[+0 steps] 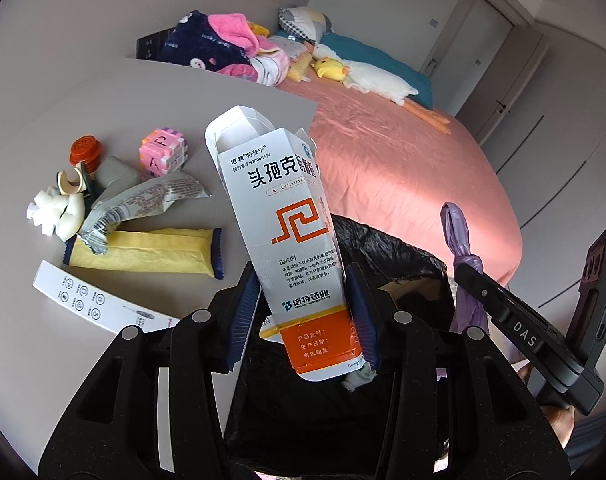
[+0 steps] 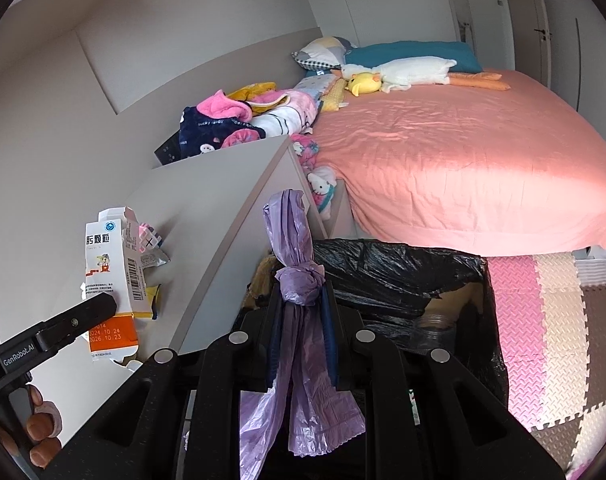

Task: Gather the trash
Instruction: 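Carry carton and purple bag over the black trash bag and open both tools, then move both open tools back over the desk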

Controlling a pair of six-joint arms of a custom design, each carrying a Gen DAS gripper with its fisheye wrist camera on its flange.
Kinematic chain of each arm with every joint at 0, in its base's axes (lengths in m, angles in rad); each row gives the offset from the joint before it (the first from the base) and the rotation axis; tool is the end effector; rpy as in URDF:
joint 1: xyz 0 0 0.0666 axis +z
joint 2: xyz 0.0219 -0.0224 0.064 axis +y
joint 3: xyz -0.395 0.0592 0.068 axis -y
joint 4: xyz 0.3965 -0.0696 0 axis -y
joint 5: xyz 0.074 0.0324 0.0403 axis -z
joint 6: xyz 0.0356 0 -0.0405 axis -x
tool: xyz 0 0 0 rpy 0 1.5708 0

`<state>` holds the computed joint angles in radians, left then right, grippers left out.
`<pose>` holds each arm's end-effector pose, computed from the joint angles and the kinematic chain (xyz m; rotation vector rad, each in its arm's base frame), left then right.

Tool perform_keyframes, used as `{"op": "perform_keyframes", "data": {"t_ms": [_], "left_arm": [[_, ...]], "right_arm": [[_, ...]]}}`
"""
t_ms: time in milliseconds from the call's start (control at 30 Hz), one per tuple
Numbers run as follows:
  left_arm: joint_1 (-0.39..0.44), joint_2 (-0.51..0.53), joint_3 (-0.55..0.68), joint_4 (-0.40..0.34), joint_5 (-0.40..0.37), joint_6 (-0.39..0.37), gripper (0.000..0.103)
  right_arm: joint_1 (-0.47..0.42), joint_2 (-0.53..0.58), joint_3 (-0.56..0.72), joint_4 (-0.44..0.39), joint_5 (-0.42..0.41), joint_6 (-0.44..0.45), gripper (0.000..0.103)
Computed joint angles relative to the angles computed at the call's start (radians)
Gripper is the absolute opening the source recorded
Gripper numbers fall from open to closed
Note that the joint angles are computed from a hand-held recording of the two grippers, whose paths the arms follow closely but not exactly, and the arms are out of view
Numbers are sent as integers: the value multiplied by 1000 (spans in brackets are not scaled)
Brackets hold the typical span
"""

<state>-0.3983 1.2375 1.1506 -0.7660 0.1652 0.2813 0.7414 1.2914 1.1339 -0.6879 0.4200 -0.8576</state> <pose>0.3880 -0.1700 0.4094 0.2211 2.4628 -0.5020 0.3349 0.2864 0.3870 0.3239 2.3183 0.2882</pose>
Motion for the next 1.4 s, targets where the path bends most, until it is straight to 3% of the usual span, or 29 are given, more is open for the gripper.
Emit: {"op": "perform_keyframes", "data": {"t_ms": [433, 733, 767, 800, 833, 867, 900, 1400], "left_arm": [[-118, 60, 30, -27, -6, -109, 45], [-152, 85, 32, -52, 9, -193, 49], [-154, 89, 34, -59, 16, -207, 52], [-154, 93, 38, -67, 23, -216, 56], [-153, 94, 39, -70, 20, -218, 79], [-152, 91, 34, -62, 3, -216, 96], [-153, 82, 24, -47, -11, -218, 97], [-101, 63, 1, -38, -48, -164, 97]], "right_arm": [[-37, -87, -72, -29, 25, -37, 19], [-67, -116, -103, -36, 19, -56, 19], [-69, -117, -105, -35, 12, -60, 22], [-71, -120, -109, -34, 16, -73, 37], [-71, -126, -114, -31, 27, -88, 60], [-68, -130, -117, -32, 44, -101, 71], [-66, -135, -120, -35, 61, -109, 79], [-57, -100, -108, -32, 46, -104, 80]]}}
